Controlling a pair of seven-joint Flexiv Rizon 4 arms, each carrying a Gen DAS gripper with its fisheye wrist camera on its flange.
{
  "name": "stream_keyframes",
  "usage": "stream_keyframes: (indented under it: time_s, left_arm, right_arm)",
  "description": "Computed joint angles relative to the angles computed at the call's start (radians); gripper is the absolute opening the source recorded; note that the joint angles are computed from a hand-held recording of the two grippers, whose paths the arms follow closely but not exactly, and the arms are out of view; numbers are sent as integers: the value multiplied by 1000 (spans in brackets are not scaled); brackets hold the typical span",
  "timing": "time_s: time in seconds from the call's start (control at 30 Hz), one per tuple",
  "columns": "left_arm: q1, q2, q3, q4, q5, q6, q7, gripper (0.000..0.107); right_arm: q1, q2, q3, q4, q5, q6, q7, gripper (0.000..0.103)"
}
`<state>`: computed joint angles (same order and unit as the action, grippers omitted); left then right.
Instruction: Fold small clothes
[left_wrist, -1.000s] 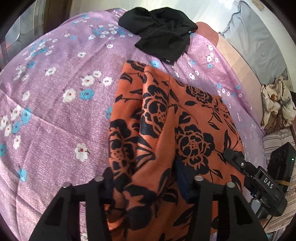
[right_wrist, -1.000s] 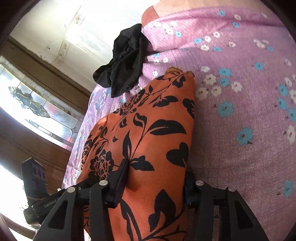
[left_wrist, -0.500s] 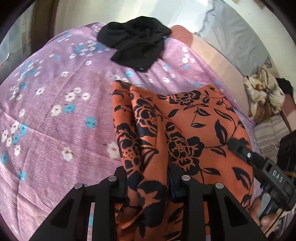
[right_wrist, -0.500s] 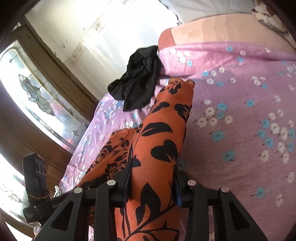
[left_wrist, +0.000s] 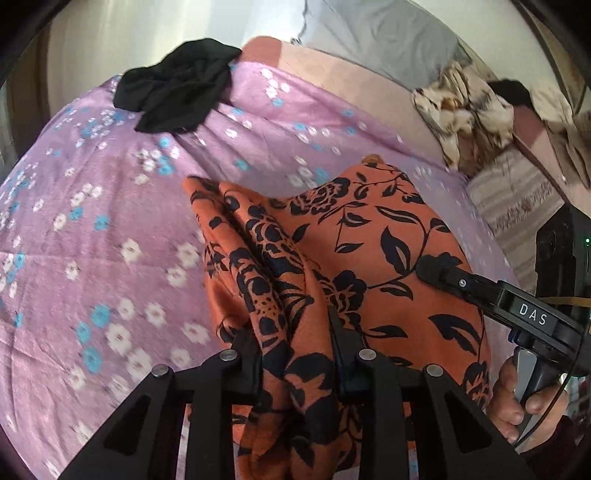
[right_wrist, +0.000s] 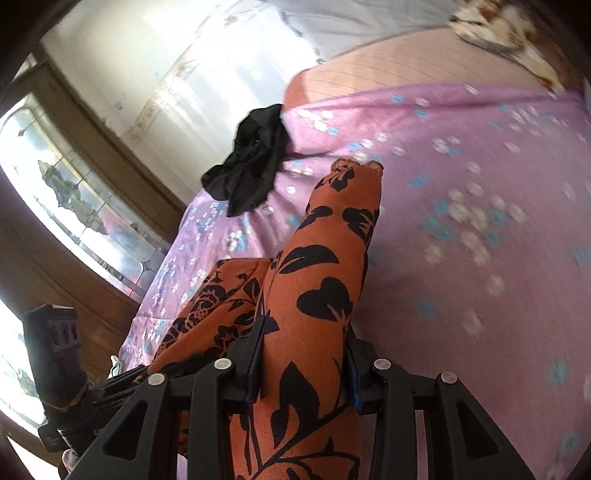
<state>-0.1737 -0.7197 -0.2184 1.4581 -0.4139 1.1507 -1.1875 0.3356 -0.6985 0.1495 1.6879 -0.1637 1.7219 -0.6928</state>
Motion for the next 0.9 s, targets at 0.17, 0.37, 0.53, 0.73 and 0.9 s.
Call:
stream_keyframes:
  time_s: [0.17, 0.37, 0.53, 0.73, 0.9]
  left_arm:
    - [-9, 23, -3, 55, 4, 38, -8, 29]
    - [-31, 33, 52, 70, 37, 39, -84, 30]
    - [-33, 15, 104, 28, 66, -34, -189, 57]
    - [9, 5, 54, 37, 71, -81, -143, 73]
    - [39, 22, -12, 84, 7, -58, -20, 36]
  right_arm:
    - [-23, 30, 26, 91, 35, 53, 14, 37]
    - [34, 34, -44, 103, 47, 58, 39, 37]
    - [77, 16, -98, 71, 55, 29, 67, 37]
    - [81, -4, -111, 47, 55, -15, 105, 37]
    - [155, 0, -206, 46, 41, -31, 128, 37]
